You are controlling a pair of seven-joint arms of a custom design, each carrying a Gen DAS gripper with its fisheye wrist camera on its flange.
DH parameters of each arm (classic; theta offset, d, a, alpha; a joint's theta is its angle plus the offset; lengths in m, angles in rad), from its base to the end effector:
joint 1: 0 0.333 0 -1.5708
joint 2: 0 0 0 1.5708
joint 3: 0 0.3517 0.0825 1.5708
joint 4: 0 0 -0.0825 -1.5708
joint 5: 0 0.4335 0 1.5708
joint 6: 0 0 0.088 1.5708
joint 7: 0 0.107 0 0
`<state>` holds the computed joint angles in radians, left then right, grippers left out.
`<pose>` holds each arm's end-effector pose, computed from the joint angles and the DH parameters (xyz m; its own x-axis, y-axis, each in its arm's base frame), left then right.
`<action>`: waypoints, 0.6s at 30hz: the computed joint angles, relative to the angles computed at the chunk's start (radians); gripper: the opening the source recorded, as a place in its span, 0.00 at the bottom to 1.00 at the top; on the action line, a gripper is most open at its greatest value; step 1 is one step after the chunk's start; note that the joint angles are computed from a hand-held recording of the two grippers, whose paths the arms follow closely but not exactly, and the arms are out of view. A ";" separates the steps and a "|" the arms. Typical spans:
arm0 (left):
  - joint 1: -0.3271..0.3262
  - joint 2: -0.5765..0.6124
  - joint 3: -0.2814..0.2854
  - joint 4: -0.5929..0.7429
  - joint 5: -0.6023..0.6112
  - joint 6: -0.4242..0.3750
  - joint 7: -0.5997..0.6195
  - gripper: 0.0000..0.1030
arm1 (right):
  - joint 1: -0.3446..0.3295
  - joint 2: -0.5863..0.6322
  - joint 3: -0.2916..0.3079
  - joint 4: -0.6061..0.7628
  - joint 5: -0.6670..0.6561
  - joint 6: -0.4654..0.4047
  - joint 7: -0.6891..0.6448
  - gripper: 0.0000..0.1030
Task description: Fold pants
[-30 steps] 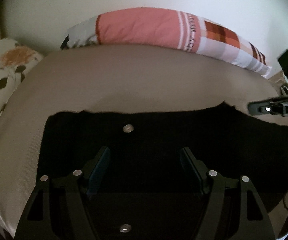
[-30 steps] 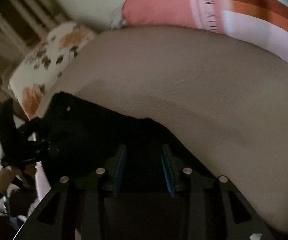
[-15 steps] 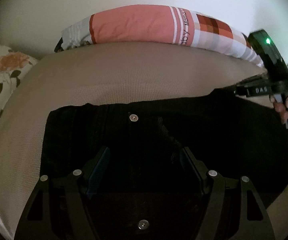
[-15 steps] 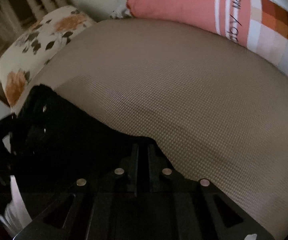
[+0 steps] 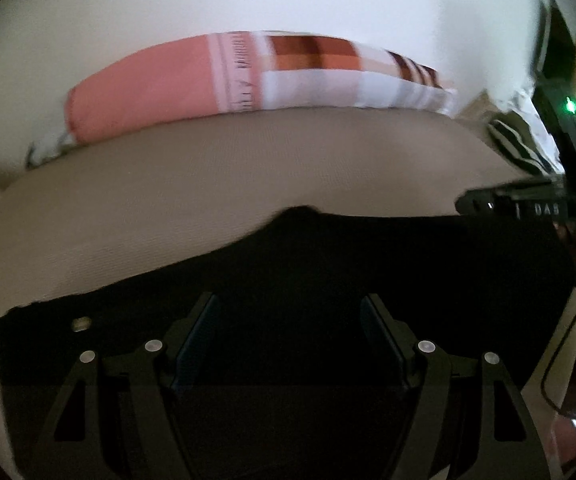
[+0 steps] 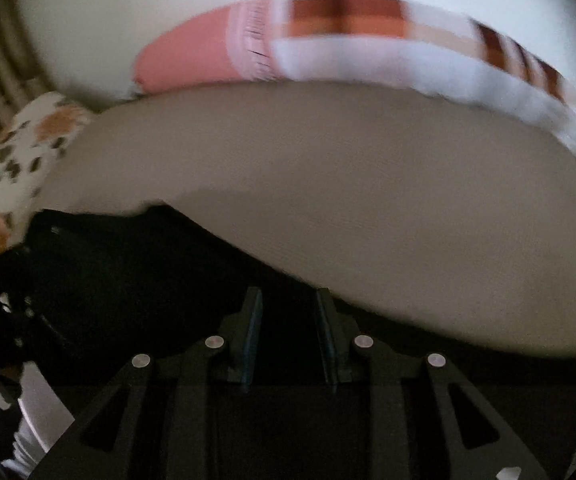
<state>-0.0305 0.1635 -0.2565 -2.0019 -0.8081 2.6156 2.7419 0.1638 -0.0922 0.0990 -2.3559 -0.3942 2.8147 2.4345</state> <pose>0.6444 -0.1668 0.4311 -0.7486 -0.6595 0.0682 -0.5328 0.5370 -0.6540 0.5402 0.1655 0.4290 -0.2100 -0.9653 -0.1554 -0.8053 0.2609 -0.5324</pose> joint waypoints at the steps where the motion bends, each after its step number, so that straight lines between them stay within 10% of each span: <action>1: -0.007 0.001 -0.006 -0.002 0.007 -0.004 -0.001 0.71 | -0.008 -0.019 0.002 -0.025 -0.017 -0.019 0.039 0.25; 18: -0.036 0.039 -0.016 -0.040 0.306 0.090 -0.332 0.71 | -0.174 -0.124 -0.012 -0.220 -0.138 0.085 0.192 0.21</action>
